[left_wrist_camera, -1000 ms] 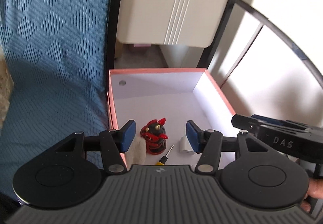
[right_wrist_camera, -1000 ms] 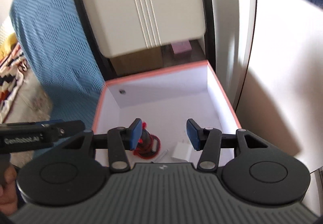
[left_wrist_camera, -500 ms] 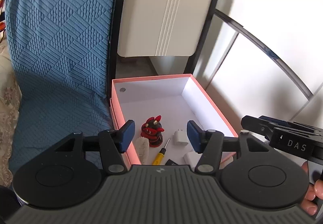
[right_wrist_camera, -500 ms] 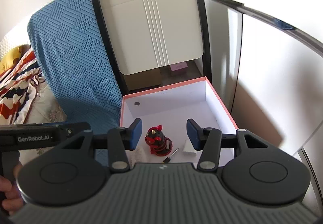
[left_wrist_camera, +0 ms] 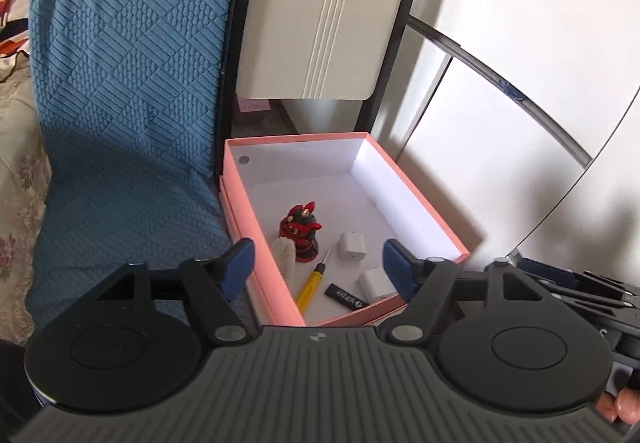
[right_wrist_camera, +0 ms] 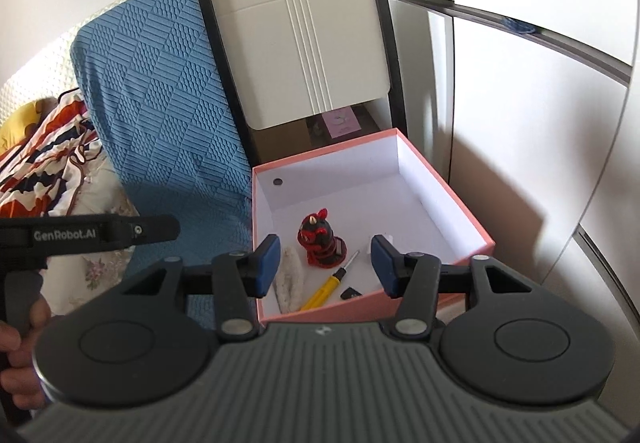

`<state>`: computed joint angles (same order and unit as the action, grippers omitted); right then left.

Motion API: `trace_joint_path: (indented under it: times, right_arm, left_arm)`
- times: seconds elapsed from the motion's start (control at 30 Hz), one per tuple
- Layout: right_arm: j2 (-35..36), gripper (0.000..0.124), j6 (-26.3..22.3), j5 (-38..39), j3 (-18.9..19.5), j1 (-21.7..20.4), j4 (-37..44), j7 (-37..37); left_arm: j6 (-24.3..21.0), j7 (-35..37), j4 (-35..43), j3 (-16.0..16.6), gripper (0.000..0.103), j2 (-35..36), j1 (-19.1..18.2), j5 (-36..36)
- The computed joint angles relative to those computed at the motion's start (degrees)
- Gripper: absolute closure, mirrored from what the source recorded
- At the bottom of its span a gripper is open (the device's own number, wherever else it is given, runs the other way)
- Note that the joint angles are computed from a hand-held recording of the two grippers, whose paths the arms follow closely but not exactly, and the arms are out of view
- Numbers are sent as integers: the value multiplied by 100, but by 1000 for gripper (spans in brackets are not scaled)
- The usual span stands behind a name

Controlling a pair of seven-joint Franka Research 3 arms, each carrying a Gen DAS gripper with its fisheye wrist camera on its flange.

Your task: Organize rigid objects

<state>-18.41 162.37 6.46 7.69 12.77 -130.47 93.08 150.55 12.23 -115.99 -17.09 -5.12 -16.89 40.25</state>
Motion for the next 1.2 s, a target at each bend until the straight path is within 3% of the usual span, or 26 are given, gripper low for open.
trace_joint_path:
  times: [0.17, 0.33, 0.4, 0.47, 0.83, 1.2]
  right_arm:
    - [-239, 68, 69, -82, 25, -1, -303, -53]
    - [-340, 63, 209, -152, 104, -87, -489, -38]
    - [-333, 40, 228, -69, 76, -51, -503, -27]
    - [-337, 31, 282, -81, 91, -55, -529, -47]
    - [-542, 31, 385, -495, 383, -416, -780, 497]
    - [-639, 31, 417, -475, 365, -308, -842, 368]
  left_arm:
    - [-49, -197, -218, -56, 11, -208, 22, 169]
    - [-262, -323, -332, -159, 9, -336, 40, 420]
    - [-274, -503, -417, -181, 4, -418, 58, 509]
    - [-196, -546, -492, -179, 4, -478, 69, 518]
    - [-633, -674, -665, -345, 2, -716, -2, 566]
    - [-823, -630, -701, -398, 1, -836, -33, 379]
